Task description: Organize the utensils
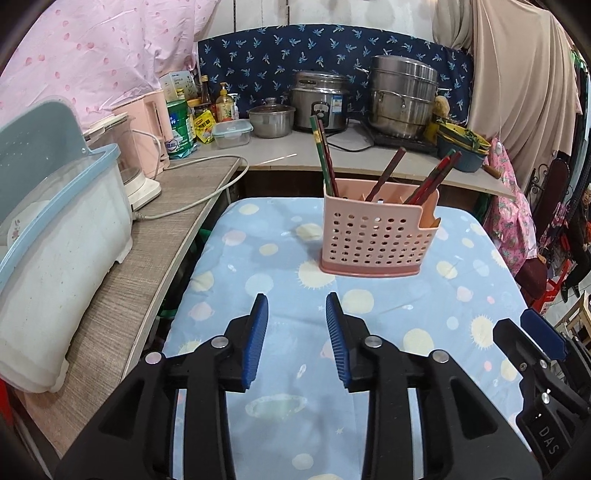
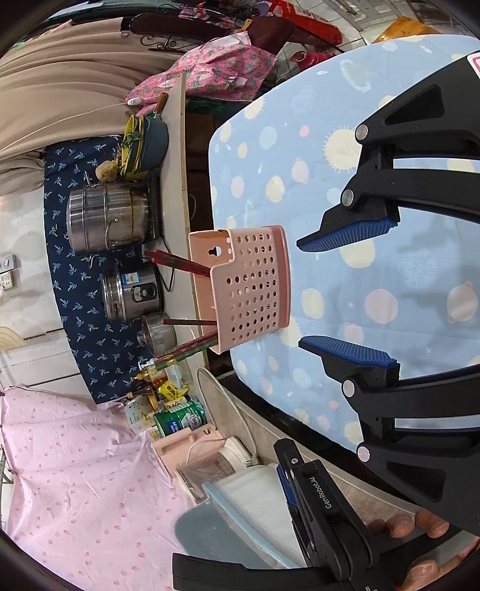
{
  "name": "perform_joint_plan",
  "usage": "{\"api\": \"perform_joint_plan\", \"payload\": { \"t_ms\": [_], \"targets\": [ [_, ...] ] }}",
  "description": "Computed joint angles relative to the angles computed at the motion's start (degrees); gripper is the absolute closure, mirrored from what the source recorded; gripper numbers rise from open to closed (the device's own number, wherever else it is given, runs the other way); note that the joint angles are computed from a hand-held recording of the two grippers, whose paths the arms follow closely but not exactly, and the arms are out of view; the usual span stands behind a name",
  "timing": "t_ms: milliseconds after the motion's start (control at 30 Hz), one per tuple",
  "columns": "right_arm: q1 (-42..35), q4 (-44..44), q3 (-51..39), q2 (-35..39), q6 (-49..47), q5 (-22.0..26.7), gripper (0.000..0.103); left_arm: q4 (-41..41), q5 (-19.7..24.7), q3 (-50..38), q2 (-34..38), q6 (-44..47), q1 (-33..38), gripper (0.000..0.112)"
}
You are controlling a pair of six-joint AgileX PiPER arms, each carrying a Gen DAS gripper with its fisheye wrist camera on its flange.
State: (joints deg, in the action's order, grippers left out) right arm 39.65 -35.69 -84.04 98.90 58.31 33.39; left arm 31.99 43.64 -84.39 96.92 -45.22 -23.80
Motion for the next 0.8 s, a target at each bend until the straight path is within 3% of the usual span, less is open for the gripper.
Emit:
{"api": "perform_joint_plan", "payload": {
  "t_ms": [400,533,800],
  "targets": [
    [2.5,-3.9,3.4,-1.3,3.9,1.3,0.044,4.0,0.5,4.7,-1.5,-4.1,-1.6,0.073],
    [2.8,-4.4,3.9,-1.2,4.8,1.8,0.04,5.4,0.7,5.7,-1.5,-5.6,-2.2,0.063],
    [3.5,-6.2,4.1,-0.8,6.3,3.1,0.034,7.5,1.2,6.6,-1.3,-7.6,-3.1,0.055]
  ]
}}
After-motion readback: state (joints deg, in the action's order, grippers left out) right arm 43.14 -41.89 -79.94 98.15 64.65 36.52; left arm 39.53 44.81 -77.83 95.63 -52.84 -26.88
